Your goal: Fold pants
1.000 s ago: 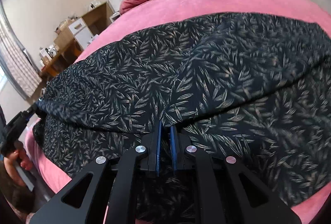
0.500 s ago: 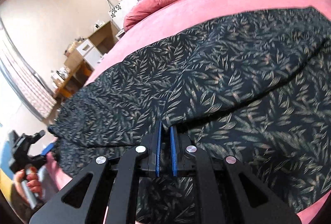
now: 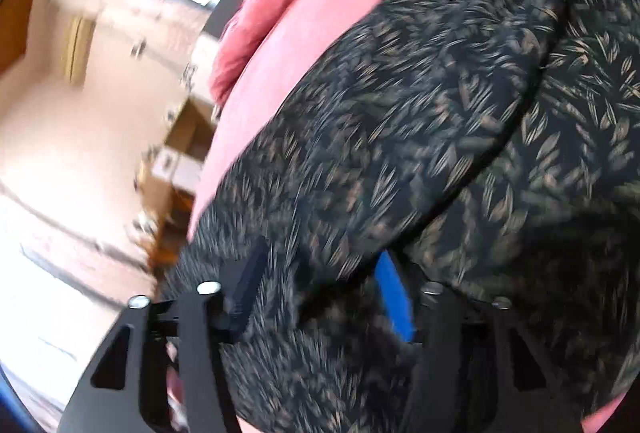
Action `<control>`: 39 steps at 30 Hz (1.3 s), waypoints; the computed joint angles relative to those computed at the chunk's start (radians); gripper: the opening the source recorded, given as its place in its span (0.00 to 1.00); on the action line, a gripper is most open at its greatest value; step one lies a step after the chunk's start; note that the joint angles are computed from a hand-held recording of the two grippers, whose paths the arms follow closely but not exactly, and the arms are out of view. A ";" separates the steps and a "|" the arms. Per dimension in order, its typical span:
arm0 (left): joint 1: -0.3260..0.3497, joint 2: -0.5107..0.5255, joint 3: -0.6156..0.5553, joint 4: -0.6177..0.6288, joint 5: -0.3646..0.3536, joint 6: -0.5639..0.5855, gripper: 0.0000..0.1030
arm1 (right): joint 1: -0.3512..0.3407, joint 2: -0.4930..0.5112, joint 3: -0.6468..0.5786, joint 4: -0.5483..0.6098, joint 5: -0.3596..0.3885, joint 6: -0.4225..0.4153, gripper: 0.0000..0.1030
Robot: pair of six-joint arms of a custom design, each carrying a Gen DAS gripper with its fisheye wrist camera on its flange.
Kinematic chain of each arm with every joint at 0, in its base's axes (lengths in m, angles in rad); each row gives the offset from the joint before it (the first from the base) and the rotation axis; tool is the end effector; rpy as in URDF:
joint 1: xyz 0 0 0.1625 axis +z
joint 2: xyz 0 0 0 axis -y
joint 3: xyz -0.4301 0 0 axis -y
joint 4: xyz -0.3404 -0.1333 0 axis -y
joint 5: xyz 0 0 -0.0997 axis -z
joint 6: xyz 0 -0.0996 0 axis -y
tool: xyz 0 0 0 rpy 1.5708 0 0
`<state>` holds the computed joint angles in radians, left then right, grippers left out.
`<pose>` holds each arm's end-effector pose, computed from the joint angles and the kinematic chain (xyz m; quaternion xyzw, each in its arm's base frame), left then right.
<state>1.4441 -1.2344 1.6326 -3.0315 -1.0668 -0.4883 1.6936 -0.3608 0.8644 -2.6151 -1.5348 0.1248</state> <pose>0.1066 -0.5987 0.4811 -0.2744 0.7986 -0.5327 0.0564 0.2384 -0.8142 0.1160 -0.0038 0.9635 -0.2628 0.0502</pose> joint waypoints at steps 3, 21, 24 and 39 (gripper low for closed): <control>0.002 -0.020 -0.003 -0.010 -0.029 0.017 0.08 | -0.015 0.013 -0.041 -0.017 0.003 0.093 0.04; -0.020 -0.141 0.159 0.073 0.147 0.109 0.12 | -0.023 -0.229 0.396 -0.105 -0.097 -0.055 0.04; -0.031 -0.139 0.148 0.074 0.171 0.135 0.07 | -0.026 -0.230 0.391 -0.109 -0.073 -0.055 0.04; -0.085 -0.158 0.137 0.285 0.339 0.091 0.23 | 0.010 -0.247 0.409 -0.064 -0.199 -0.151 0.06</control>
<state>1.3594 -1.3922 1.7699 -2.7461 -0.7273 -0.3972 1.7036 -0.6080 1.2735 -2.6794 -1.7341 -0.0258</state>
